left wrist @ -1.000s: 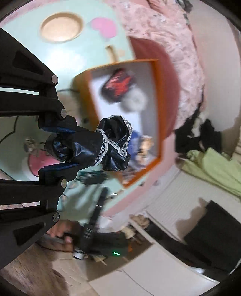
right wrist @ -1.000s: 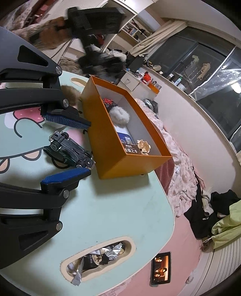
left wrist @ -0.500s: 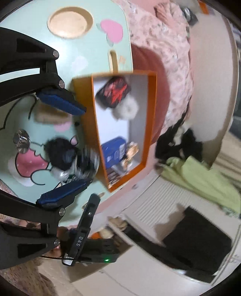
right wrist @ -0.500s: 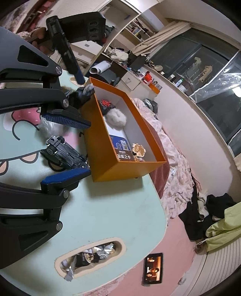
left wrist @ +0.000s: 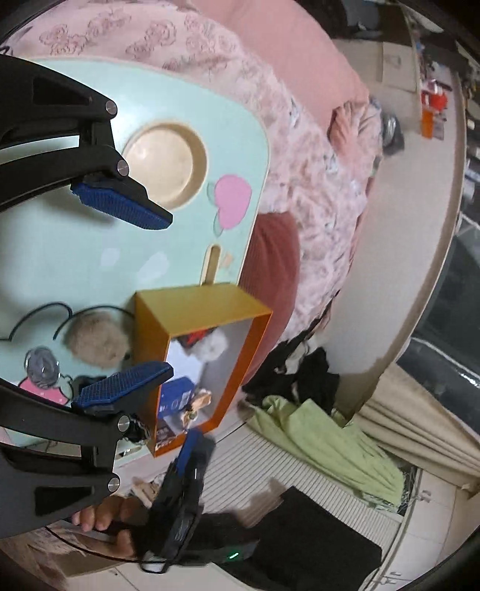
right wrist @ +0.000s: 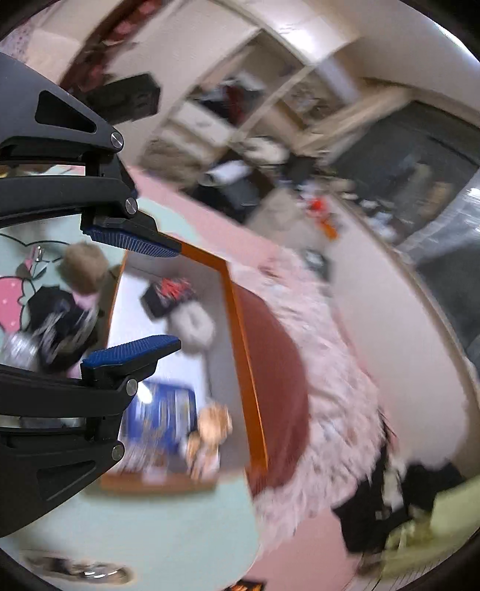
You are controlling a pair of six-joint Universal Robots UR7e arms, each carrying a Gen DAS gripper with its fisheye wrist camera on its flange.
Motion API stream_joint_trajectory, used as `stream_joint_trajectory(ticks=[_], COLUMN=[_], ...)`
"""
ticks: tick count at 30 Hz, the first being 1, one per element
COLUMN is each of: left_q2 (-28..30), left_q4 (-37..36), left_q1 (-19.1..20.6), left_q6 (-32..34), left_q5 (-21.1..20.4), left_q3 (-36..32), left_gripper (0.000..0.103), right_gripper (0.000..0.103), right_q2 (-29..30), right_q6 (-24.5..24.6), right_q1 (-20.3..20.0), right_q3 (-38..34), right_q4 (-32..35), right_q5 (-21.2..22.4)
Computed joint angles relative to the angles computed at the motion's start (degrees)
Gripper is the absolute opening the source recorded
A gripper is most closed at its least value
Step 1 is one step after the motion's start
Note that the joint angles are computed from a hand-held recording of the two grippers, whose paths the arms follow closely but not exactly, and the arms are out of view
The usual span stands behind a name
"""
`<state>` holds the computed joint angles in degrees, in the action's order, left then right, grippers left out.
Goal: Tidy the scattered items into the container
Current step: 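Grasp the red-patterned case and place it on the table with right tool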
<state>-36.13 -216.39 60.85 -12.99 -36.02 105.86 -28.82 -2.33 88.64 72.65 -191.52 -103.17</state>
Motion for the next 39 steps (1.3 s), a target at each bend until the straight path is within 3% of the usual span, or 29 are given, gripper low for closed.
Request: stream_joint_trajectory(ticks=[4,14,18,25,29,36,39], left_q2=[-0.34,-0.86,-0.96,-0.89,-0.92,-0.58,-0.32], left_q4=[-0.94,-4.04,-4.22,-3.92,-2.5,-1.76,-0.87], left_q1=[0.28,0.98,0.97,0.76,0.51,-0.33,-0.65], left_q6=[0.45,0.09,-0.27,-0.13,-0.01,1.62,2.21], left_q5=[-0.46,-3.35,-3.49,-3.39,-3.55,-3.57,-4.0], left_q3=[0.77,2.18,2.46,2.33,1.78,0.78,0.05], left_gripper=[0.073,0.073,0.073,0.073,0.073,0.073,0.073], right_gripper=[0.045,0.044,0.042,0.042,0.042,0.042,0.042], right_q2=[6.55,20.52,19.38,11.64,4.97,-0.9,-1.32], right_q6=[-3.24,-0.99,-3.4,-8.32,-9.95,-5.47,-3.3], right_q1=[1.72,2.0,2.29,3.53,4.29,3.39,2.41], right_q3=[-14.68,-44.15,-41.52,-24.22,-10.37,6.07,9.72], right_q4=[15.87,48.15,45.16,23.23,9.34,-0.44,-2.67], right_q5=[-5.39,-16.55,-17.69,-13.77,-10.66,-8.75,-8.5])
